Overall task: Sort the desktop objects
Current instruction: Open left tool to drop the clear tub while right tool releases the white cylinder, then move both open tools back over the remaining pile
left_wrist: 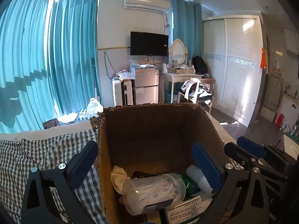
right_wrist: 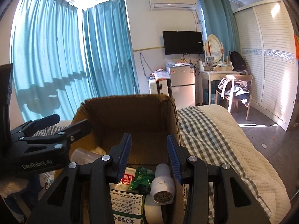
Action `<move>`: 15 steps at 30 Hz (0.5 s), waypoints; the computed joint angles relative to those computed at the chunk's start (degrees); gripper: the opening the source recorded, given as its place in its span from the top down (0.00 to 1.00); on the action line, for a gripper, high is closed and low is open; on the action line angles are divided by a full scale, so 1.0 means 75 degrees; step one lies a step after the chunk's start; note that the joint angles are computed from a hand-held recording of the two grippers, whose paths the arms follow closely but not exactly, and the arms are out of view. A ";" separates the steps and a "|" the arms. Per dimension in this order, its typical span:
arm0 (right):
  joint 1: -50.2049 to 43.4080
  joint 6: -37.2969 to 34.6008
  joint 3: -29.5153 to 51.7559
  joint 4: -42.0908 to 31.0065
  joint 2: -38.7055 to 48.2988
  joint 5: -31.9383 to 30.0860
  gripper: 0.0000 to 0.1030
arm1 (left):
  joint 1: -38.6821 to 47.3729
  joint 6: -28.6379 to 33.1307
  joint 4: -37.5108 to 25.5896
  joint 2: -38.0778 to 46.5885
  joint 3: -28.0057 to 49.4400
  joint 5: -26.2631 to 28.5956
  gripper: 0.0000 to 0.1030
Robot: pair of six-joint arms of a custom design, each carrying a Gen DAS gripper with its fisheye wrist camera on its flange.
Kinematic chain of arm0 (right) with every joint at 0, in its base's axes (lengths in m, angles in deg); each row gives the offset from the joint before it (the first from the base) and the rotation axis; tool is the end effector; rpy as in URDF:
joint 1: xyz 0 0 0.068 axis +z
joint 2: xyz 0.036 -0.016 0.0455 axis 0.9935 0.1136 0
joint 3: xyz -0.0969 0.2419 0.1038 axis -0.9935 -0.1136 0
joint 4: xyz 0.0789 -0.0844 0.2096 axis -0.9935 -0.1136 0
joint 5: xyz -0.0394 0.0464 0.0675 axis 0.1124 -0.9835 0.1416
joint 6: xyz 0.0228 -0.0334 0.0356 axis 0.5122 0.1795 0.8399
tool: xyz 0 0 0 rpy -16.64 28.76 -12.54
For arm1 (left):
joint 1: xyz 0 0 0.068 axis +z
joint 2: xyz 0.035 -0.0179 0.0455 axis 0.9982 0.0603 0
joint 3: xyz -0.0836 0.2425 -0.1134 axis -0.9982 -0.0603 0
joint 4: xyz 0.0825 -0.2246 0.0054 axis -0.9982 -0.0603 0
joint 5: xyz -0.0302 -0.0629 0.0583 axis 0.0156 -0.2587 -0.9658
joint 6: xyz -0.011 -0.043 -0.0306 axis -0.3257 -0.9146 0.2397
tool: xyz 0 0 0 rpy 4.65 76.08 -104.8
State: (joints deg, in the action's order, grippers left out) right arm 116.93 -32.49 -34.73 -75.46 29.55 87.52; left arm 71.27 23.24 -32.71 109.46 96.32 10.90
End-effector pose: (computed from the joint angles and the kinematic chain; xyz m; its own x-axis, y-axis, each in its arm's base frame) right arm 0.1430 0.0594 0.2726 -0.2475 0.3163 -0.9158 0.5355 0.8324 0.1428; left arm 0.2927 -0.1003 0.2843 -0.2538 0.3453 -0.9035 0.7967 0.6044 0.0072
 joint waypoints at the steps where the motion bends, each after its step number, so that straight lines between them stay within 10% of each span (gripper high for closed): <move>1: 0.0199 0.0200 0.0122 -0.0290 -0.0058 0.0252 0.61 | 0.0101 -0.0048 -0.0010 -0.0158 -0.0044 0.0048 0.00; 15: 0.2743 0.2881 0.2348 -0.3687 0.1117 0.2374 0.50 | 0.2278 -0.0376 -0.0543 -0.1399 0.0371 0.1670 0.00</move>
State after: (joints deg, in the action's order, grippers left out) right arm 137.51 -10.88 -17.12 -103.11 37.93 105.32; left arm 88.36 20.42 -36.79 98.97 99.10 23.43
